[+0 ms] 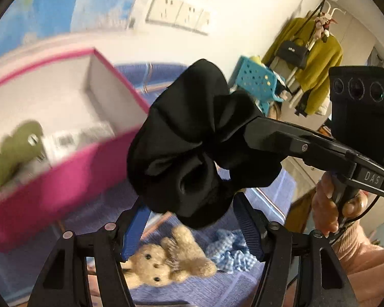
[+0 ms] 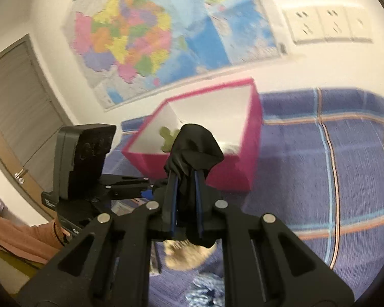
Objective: Organize soft objects
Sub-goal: 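Carry the black scrunchie into the pink box and open the right gripper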
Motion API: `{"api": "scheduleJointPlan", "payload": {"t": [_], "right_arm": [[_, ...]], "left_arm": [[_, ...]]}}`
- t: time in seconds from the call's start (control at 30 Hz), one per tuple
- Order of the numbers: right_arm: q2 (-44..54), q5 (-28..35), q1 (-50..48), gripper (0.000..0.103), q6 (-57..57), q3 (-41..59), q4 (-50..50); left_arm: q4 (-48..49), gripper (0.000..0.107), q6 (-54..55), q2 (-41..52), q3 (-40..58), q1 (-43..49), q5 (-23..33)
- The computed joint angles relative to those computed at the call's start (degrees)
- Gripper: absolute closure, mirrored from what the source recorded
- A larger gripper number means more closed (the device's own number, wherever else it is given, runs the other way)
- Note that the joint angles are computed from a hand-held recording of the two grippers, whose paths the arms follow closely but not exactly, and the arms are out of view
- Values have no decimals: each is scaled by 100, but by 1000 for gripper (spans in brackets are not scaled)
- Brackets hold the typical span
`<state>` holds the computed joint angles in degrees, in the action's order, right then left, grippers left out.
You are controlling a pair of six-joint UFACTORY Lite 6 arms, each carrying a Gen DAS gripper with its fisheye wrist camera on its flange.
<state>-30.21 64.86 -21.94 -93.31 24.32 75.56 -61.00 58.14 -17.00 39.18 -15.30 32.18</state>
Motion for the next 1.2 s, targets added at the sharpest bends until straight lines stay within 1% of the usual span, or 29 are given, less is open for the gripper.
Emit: {"api": "scheduleJointPlan", "payload": {"t": [0.03, 0.1, 0.2, 0.23, 0.3, 0.37, 0.5, 0.57, 0.67, 0.8, 0.9, 0.97, 1.0, 1.03, 1.1, 1.13, 1.2], "right_arm": [[-37, -18, 113, 89, 52, 79, 33], [-55, -129, 407, 89, 143, 281, 129], [64, -451, 893, 89, 212, 632, 295], [158, -550, 1039, 89, 219, 762, 364], [435, -784, 1336, 89, 223, 1069, 508], [938, -966, 1624, 89, 199, 1495, 656], [1884, -1316, 2014, 89, 192, 2288, 850], [2424, -1408, 2172, 89, 264, 2749, 872], [2986, -1679, 2388, 89, 357, 3275, 864], [3806, -2061, 2658, 89, 547, 3998, 786], [4418, -2319, 2806, 89, 790, 4546, 612], [4759, -2673, 2947, 89, 915, 4848, 505], [4892, -2796, 2995, 87, 999, 4971, 430], [5041, -2986, 3076, 83, 1161, 5124, 294], [5246, -3731, 3293, 79, 1419, 5298, 42], [5353, -3922, 3339, 78, 1580, 5390, -98], [5548, -3920, 3290, 78, 1856, 5535, -238]], "left_arm": [[118, 40, -99, -106, 28, 42, -20], [195, 44, -137, -200, 147, 224, 94], [360, 46, -221, -223, 387, 504, 130], [413, 46, -236, -155, 528, 641, 173], [532, 51, -306, 13, 793, 817, 189], [655, 51, -393, 237, 1075, 905, 124], [895, 53, -594, 961, 1807, 1131, 98], [896, 54, -539, 1249, 2009, 1258, 100], [1055, 57, -767, 1881, 2574, 1361, 103], [1328, 57, -1160, 2773, 3315, 1402, 51], [1628, 57, -1522, 3269, 3724, 1373, -7], [1832, 57, -1787, 3654, 4058, 1352, -18], [1913, 57, -1890, 3810, 4201, 1353, 26], [2096, 56, -2136, 4108, 4497, 1351, 137], [2372, 49, -2564, 4499, 4863, 1363, 205], [2333, 48, -2546, 4514, 4830, 1389, 217], [2257, 47, -2517, 4592, 4778, 1466, 237]]}}
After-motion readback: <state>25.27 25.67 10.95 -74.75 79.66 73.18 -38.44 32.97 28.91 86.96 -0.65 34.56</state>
